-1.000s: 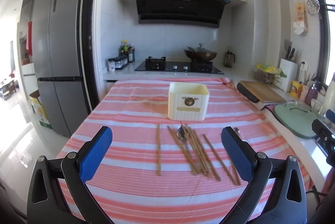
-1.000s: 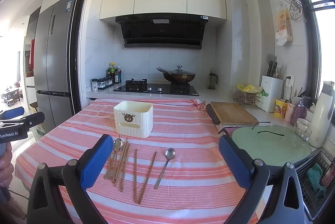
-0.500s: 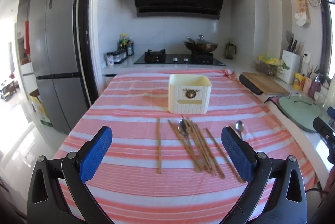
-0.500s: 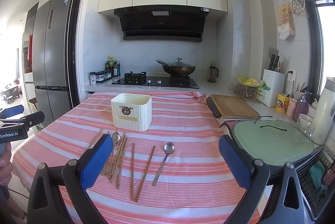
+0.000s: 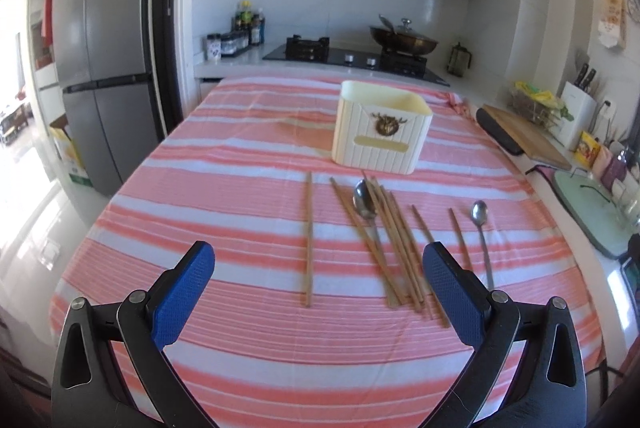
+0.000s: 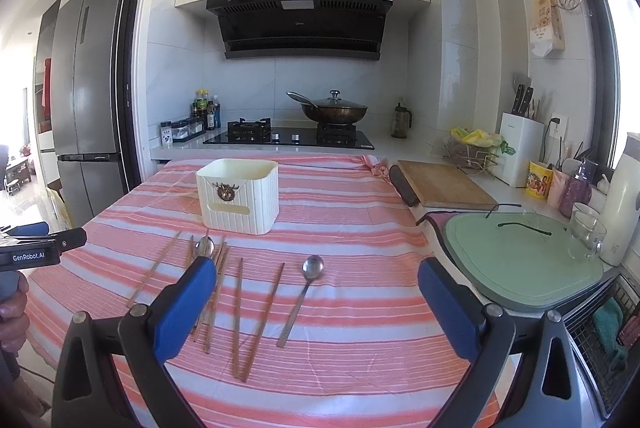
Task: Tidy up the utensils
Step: 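Move the right tool toward a steel spoon while the left tool approaches a chopstick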
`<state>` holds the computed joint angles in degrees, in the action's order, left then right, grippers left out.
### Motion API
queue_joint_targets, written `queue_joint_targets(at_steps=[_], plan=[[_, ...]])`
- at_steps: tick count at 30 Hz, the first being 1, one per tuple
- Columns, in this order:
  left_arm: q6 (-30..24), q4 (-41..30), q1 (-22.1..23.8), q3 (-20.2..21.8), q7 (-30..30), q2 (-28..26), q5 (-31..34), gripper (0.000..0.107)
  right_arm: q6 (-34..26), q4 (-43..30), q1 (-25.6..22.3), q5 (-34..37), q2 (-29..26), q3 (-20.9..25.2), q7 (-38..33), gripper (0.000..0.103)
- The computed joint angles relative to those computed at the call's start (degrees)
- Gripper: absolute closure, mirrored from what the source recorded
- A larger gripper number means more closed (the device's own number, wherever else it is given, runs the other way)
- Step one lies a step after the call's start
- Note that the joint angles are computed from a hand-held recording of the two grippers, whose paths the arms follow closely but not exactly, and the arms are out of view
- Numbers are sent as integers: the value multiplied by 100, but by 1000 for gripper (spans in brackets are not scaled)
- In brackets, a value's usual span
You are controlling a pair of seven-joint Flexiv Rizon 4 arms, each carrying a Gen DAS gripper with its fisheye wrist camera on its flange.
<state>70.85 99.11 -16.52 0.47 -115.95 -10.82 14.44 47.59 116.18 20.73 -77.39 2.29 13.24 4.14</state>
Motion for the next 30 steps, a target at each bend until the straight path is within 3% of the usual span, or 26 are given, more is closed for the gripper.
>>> queue_joint_targets(at_steps=[4,7,10,13,19,24,27,29,30], plan=[[-175,-143,221,-270,720,-382,-826,4,45,40,-41,181,-79,-56,-57,0],[-519,-624,79,-79,670,-794,-698,4,33,86,-71,339,-107,-87,-119,0],[-941,-1180,21,83,666,-1236,-562,4,447,189,-194,667,-147,-193,-281,0],[-1406,-1697,61,127,812,-1667,-643,4,1213,288,-382,1540,-344,-342,-745,0],[-1986,-2364,52,244,914,-2202,-692,4,1649,-65,-393,3367,-1121,-476,-2001,2],[-2239,-2689,21,303,988,-2441,-618,4,1717,-876,-286,4808,-1932,-417,-3383,27],[-2452,-2905,52,298,1077,-2600,-642,4,1321,-1395,-85,5016,-2329,-531,-3964,47],[-2565,-2927,80,293,1126,-2626,-677,4,1035,-1677,35,5075,-2543,-603,-4276,67],[-2555,-2896,116,261,1187,-2622,-716,4,957,-1730,113,5020,-2592,-678,-4330,68]])
